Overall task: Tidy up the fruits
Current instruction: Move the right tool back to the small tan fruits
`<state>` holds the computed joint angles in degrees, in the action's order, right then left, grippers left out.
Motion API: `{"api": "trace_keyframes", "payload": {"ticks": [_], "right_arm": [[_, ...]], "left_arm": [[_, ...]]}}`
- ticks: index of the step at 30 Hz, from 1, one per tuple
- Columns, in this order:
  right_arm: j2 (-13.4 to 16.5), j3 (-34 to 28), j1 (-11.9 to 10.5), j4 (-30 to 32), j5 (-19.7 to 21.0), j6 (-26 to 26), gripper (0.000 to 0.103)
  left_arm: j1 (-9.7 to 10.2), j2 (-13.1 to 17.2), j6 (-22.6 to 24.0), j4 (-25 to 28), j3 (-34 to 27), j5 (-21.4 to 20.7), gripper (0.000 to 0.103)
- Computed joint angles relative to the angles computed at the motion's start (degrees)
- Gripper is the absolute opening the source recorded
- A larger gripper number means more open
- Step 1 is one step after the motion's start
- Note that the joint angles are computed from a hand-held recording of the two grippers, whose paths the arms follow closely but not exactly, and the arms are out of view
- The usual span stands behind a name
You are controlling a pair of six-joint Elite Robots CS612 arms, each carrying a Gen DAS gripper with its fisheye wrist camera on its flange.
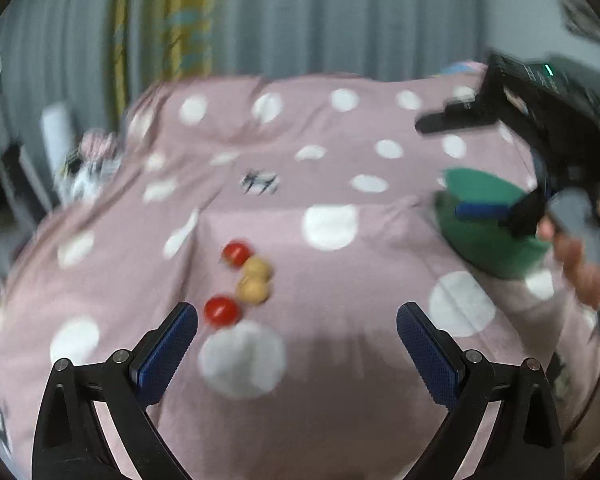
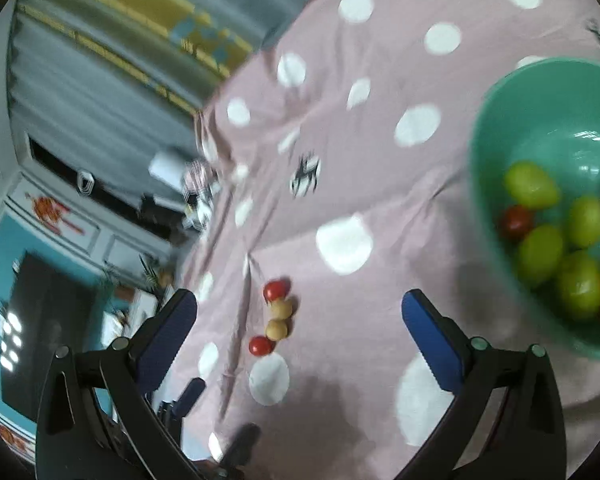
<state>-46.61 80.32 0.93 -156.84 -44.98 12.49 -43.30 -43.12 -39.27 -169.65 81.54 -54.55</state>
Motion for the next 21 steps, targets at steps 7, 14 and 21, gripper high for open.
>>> {"api": "trace_keyframes", "payload": {"ticks": [7, 14, 21], "right_arm": [[1.72, -4.27, 4.39, 10.51, -9.29, -10.47, 0.102], [4.45, -8.16, 6.60, 15.91, -11.99, -11.08, 0.102], [6.17, -10.62, 8.19, 16.60, -15.38, -12.70, 0.097]], "left_arm": [[0.62, -3.29, -4.01, -2.76, 5.40, -1.24, 0.100], [0.83, -4.72, -2.27, -4.13, 8.23, -4.27, 0.100], [2.02, -5.79, -7.47, -2.15, 10.71, -8.63, 0.100]]}}
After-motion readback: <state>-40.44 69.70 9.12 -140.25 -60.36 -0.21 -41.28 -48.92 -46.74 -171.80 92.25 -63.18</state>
